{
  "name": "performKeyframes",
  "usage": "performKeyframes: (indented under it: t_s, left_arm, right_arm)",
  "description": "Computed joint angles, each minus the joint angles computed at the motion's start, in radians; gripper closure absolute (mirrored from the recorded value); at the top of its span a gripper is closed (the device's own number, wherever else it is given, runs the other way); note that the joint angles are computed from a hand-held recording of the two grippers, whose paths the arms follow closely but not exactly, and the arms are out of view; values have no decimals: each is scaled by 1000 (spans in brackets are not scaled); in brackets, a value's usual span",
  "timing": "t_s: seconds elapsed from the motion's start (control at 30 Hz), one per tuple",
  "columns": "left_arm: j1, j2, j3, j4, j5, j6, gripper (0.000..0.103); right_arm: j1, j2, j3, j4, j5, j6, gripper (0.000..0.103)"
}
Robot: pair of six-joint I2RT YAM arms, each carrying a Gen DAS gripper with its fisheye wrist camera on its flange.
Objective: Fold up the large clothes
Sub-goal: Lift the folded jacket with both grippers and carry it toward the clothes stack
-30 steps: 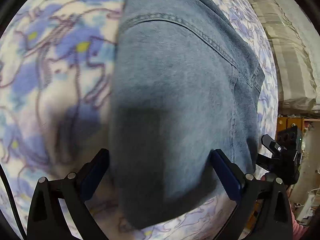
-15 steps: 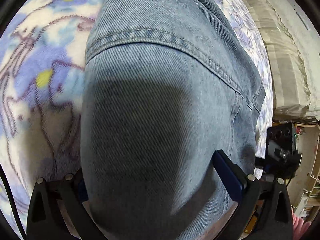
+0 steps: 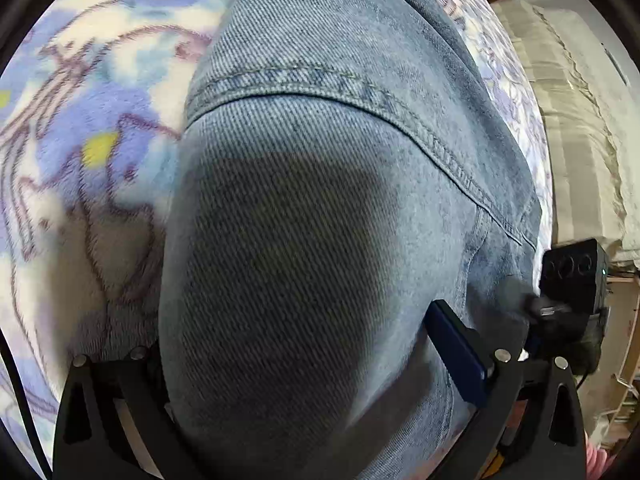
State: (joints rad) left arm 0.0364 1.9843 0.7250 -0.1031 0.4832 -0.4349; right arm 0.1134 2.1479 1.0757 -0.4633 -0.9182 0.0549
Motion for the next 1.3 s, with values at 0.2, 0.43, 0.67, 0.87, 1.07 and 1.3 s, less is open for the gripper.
performKeyframes:
  t_s: [0.2,0.43,0.67,0.87,1.07,1.3]
  left_arm:
    - [-84,-42,32,-60,-97,-111,7]
    - [-227,-196,29,-162,-279,-246,36]
    - [-369,-371,11,-366,-317,-374,55]
    - [-575,-631,-83,-573,-299,-553,62]
    - [-849,-945,-70,-905,-304,-821,64]
    - [-1138,-1256,105,-1313,-413,-1186,64]
  right_arm:
    - [-18,-71,-107,104,95,75,58]
    - [51,-277,-259,230,260,189,78]
    - [65,-507,-390,158,257,257,83]
    - [116,-813,-492,-163,319,234,84]
    - [282,-1121,-472,-519,385,283,84]
    - [493,-1254,-267,-760,431,334,84]
